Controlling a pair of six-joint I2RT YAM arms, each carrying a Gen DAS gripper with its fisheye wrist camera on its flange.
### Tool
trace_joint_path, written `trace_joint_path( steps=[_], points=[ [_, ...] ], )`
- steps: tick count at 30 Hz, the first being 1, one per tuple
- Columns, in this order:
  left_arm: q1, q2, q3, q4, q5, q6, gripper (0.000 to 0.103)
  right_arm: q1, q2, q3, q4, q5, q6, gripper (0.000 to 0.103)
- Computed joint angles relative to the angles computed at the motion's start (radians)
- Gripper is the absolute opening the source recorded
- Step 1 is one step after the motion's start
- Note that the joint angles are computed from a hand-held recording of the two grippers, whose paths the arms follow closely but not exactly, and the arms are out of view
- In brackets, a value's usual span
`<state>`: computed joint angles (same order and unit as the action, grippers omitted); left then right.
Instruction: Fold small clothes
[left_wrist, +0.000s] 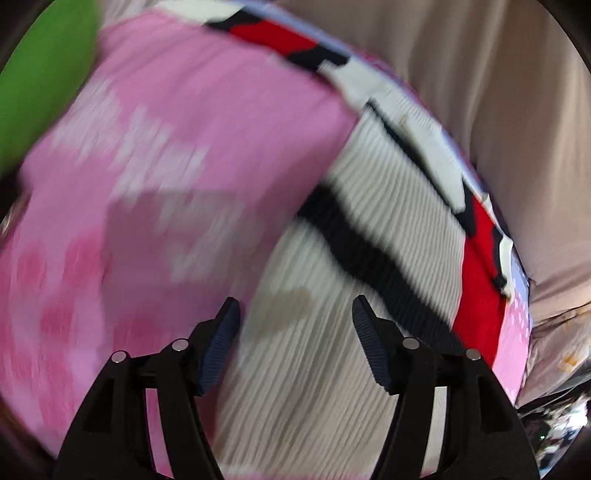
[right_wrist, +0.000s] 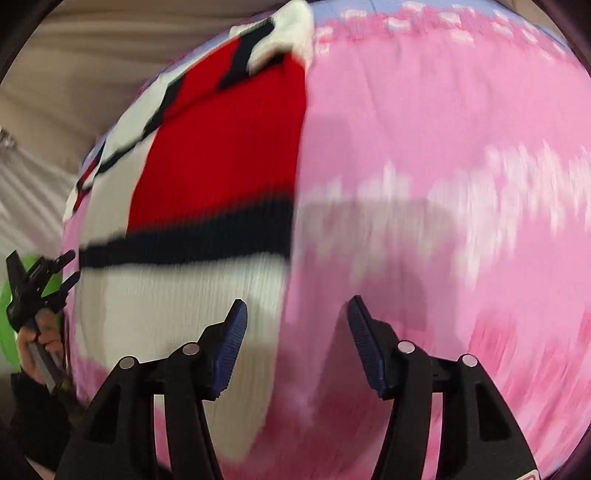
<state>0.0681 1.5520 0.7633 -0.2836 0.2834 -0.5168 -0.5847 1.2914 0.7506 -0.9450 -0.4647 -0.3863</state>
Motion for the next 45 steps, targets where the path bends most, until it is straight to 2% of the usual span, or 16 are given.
trace_joint_path(
  steps=[3, 4, 5, 6, 7, 8, 18, 23, 25, 28, 29, 31, 37, 39, 42, 45],
  points=[
    [-0.042, -0.08, -0.086, 0.034, -0.055, -0.038, 0.06, 0.056, -0.115, -0.095, -0.002, -0.04, 0.034, 0.071],
    [-0.056, -0.088, -0.094, 0.03, -0.079, -0.057, 0.046, 0.105, -0.142, -0.115, 0.038, -0.021, 0.058, 0.072],
    [-0.059, -0.091, -0.095, 0.022, -0.085, -0.097, 0.017, 0.147, -0.157, -0.124, 0.07, -0.007, 0.081, 0.068],
    [-0.038, -0.09, -0.107, 0.035, -0.02, -0.132, 0.005, 0.176, -0.149, -0.12, 0.096, 0.0, 0.093, 0.043],
    [-0.024, -0.084, -0.112, 0.047, 0.036, -0.177, 0.006, 0.183, -0.127, -0.1, 0.086, 0.005, 0.097, 0.021],
    [-0.027, -0.108, -0.121, 0.046, 0.06, -0.218, 0.006, 0.166, -0.055, -0.065, 0.073, -0.024, 0.081, 0.012],
    [-0.354, -0.476, -0.221, -0.331, 0.005, -0.225, 0.006, -0.382, -0.082, 0.135, -0.324, 0.08, -0.473, 0.009],
    [-0.376, -0.593, -0.341, -0.339, 0.037, -0.277, 0.008, -0.609, -0.108, 0.019, -0.331, 0.26, -0.691, 0.011],
    [-0.221, -0.581, -0.258, -0.331, 0.04, -0.181, 0.009, -0.608, -0.142, 0.007, -0.337, 0.256, -0.648, 0.012],
    [0.011, -0.389, -0.077, -0.218, 0.056, -0.053, 0.044, -0.466, -0.262, 0.059, -0.36, 0.173, -0.481, 0.017],
    [0.087, -0.271, 0.006, -0.133, 0.07, -0.043, 0.048, -0.385, -0.3, 0.08, -0.352, 0.156, -0.415, 0.018],
    [0.176, -0.02, 0.202, -0.012, 0.046, -0.061, 0.047, -0.209, -0.355, 0.116, -0.312, 0.154, -0.256, 0.02],
    [0.297, 0.623, 0.874, -0.106, 0.061, -0.192, 0.046, 0.075, -0.345, 0.171, -0.292, 0.103, 0.086, 0.033],
    [0.324, 0.734, 1.005, -0.151, 0.057, -0.236, 0.044, 0.144, -0.367, 0.159, -0.289, 0.114, 0.159, 0.035],
    [0.328, 0.844, 1.148, -0.203, 0.035, -0.268, 0.009, 0.31, -0.391, 0.15, -0.261, 0.189, 0.299, 0.039],
    [0.29, 0.76, 1.079, -0.13, 0.011, -0.225, 0.005, 0.397, -0.389, 0.146, -0.232, 0.237, 0.37, 0.04]
  ],
)
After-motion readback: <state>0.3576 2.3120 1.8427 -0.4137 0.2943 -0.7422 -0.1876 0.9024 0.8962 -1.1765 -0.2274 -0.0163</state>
